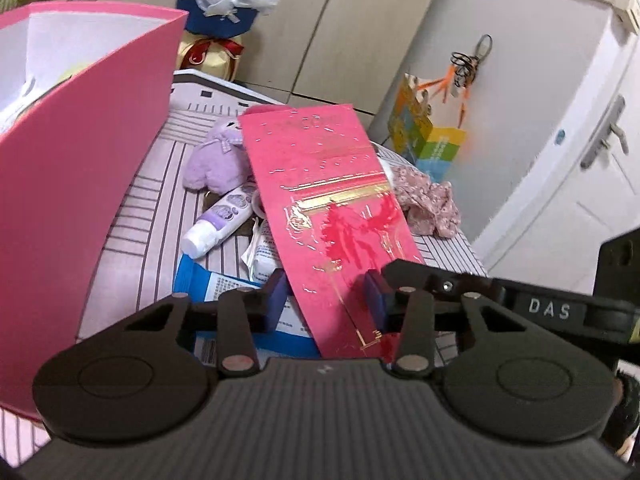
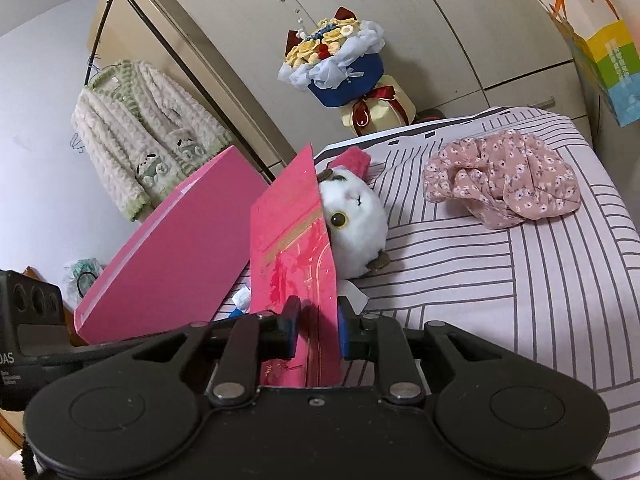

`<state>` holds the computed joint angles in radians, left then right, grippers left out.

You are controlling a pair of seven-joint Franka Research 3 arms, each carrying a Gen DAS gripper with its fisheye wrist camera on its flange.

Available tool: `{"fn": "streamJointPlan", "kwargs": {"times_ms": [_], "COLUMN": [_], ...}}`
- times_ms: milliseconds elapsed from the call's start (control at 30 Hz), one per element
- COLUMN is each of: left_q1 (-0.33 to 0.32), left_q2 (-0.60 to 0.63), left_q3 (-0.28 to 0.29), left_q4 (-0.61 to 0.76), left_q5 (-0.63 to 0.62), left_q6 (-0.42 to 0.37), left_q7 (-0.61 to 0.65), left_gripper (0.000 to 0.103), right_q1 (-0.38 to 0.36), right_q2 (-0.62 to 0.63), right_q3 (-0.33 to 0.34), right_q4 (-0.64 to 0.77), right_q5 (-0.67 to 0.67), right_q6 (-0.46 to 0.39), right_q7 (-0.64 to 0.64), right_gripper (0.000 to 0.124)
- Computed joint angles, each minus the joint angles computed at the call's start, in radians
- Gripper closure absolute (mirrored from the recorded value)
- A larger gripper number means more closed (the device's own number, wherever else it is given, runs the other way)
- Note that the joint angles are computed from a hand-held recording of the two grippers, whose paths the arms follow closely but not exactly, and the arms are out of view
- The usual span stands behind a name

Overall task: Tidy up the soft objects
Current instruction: 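Lift the red envelope with the left gripper and carry it over the box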

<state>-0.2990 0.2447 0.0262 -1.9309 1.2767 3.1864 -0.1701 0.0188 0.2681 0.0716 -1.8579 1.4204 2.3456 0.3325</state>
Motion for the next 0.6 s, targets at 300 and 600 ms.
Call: {"fn": "streamJointPlan", "kwargs": {"times_ms": [300,600], "left_q1": [0.001,0.025], "left_q2": [-0.002,-0.112], "left_q3": [-0.01,-0.08], "left_q4": [-0.004,-0.069], "left_q5": [-0.004,0.074], "left_q6": [-0.015,-0.131], "left_q7": [-0.061,-0.085], "left_gripper": [0.059,0.07], "right_q1": [-0.001,0.012], "right_q2": [-0.018,-0.1], "right_q3": [-0.003,-0.021], "right_q4": [-0.029,-0.101], "right_q5": [0.011,0.027], "right_q6": [-0.011,-0.033], "right_q7": [-0.011,0.0], "right_gripper": [0.103,0.103]}}
